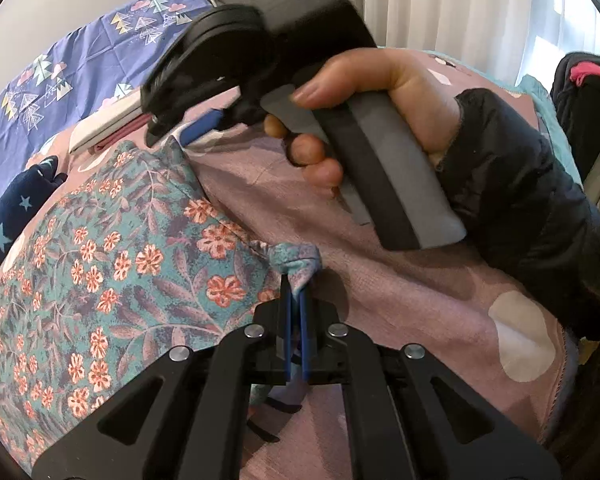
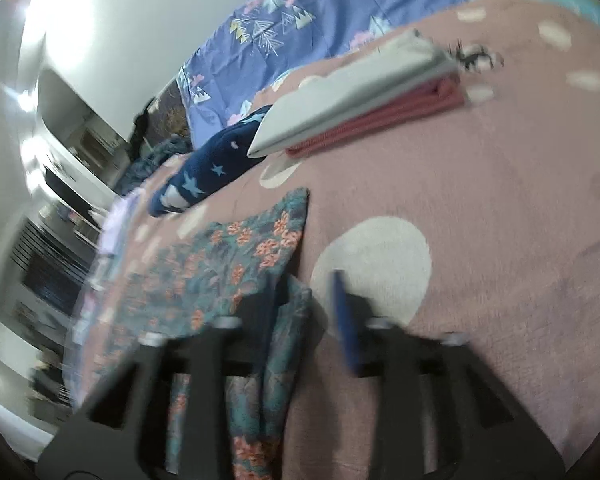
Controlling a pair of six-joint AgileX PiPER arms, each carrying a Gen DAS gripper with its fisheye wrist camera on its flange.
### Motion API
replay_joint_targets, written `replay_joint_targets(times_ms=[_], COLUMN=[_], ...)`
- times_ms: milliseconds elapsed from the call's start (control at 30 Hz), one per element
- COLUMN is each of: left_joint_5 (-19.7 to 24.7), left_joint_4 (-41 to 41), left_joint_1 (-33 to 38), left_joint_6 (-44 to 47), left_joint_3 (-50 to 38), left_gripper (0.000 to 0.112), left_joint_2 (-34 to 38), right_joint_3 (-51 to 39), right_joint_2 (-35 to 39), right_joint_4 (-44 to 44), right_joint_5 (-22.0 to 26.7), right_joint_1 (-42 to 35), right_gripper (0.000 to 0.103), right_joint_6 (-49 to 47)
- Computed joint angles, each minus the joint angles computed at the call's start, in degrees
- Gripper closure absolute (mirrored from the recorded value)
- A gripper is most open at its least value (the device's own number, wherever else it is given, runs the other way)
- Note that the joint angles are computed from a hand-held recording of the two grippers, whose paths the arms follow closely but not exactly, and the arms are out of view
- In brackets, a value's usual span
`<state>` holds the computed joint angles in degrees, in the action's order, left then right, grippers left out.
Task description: Fold small clothes
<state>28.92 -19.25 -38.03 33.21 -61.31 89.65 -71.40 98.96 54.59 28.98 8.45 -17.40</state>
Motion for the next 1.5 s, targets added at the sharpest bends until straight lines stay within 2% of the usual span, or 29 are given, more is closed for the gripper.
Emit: replay_joint_targets(times_ms=[67,133,200,233,300,333,433,467,500,567,600,633,667,767,833,900,967,1033,1067,1133,1200,1233,1267,1300,1400,1500], left_joint_5=[0.08,1.86,5.23,7.01,9.24,10.09,10.05,10.26,10.27,12.34,12.81,14.05,15.47,16.82,16.2,15.22,15.35,16.32,17.13,18.52,16.65,15.83,15.82,16.13,17.07,22.6], left_joint_4=[-4.48,-12.93,-21.65,-25.09,-28.63,-29.88,-30.56,-31.04,-31.47,-31.33,-31.23,-31.51,-31.45,-32.56,-32.24,-32.29,-32.2,-32.43,-32.42,-32.64,-31.51,-31.54,-31.37,-31.19,-30.78,-32.64], left_joint_1=[1.49,4.47,8.3,10.16,12.15,12.97,13.29,13.5,13.44,14.12,14.1,14.6,15.27,16.6,16.32,15.26,14.82,15.3,15.43,16.99,19.36,20.75,23.17,27.27,40.57,57.4], left_joint_6=[3.85,11.28,18.7,21.63,24.53,25.73,27.28,28.18,28.72,28.57,28.12,28.04,27.7,29.1,29.82,30.39,30.97,31.76,31.48,31.74,31.6,32.04,32.21,32.54,33.9,38.31], left_joint_3=[0.38,0.52,0.25,-0.02,-0.47,-0.73,-0.59,-0.41,0.07,-1.4,-2.11,-2.84,-4.04,-4.75,-4.07,-1.89,-0.74,0.37,0.55,2.15,5.93,7.77,9.38,11.31,14.76,16.53], left_gripper=[0.11,0.11,0.11,0.11,0.11,0.11,0.11,0.11,0.11,0.11,0.11,0.11,0.109,0.109,0.103,0.094,0.091,0.09,0.089,0.083,0.074,0.074,0.074,0.072,0.063,0.061], left_joint_2=[0.04,0.37,1.38,2.11,3.19,3.82,3.91,3.87,3.71,5.66,6.44,7.4,8.41,8.84,8.01,5.96,4.77,3.27,2.47,0.34,-3.77,-5.41,-7.21,-9.47,-14.86,-19.09], right_joint_3=[-0.4,-1.14,-2.58,-3.67,-6.0,-7.31,-5.38,-4.82,-3.89,-3.01,-3.82,-5.42,-6.0,-2.64,-0.56,1.55,5.46,8.33,9.35,11.22,13.1,14.69,16.37,17.01,13.88,5.35], right_joint_2=[1.25,2.5,3.37,3.78,4.9,5.75,2.42,0.2,-1.97,-1.41,0.67,3.9,4.83,1.18,-0.99,-4.98,-10.94,-15.65,-17.19,-18.84,-18.11,-17.61,-18.42,-19.57,-20.59,-17.73], right_joint_4=[7.99,11.75,10.22,7.48,0.79,-2.16,-3.53,-6.8,-12.31,-23.77,-29.38,-32.69,-33.72,-33.18,-34.23,-26.12,-17.19,-17.42,-19.68,-29.84,-41.3,-47.03,-52.76,-57.09,-67.85,-82.32], right_joint_5=[5.61,9.97,11.24,10.06,6.28,5.9,1.78,0.04,-3.89,-8.78,-8.39,-5.81,-4.95,-8.21,-8.54,-6.29,-5.93,-4.84,-3.8,-1.66,0.85,0.71,-1.41,-1.24,4.45,13.25], right_joint_1=[-2.61,-3.96,-3.39,-2.05,0.91,1.7,2.69,3.84,5.79,7.66,7.73,7.21,7.09,5.93,5.57,5.15,6.99,10.66,12.14,16.0,19.15,20.8,23.01,24.42,28.56,37.18], right_gripper=[0.055,0.051,0.05,0.051,0.089,0.099,0.099,0.099,0.1,0.101,0.101,0.101,0.101,0.096,0.096,0.096,0.096,0.095,0.095,0.094,0.096,0.097,0.097,0.097,0.092,0.091], right_joint_6=[-6.23,-9.74,-9.85,-8.13,-3.51,-0.53,3.56,5.8,7.84,14.34,19.17,23.76,27.27,29.18,30.38,25.44,15.73,12.71,14.35,24.01,35.42,41.13,46.86,52.57,66.66,77.97])
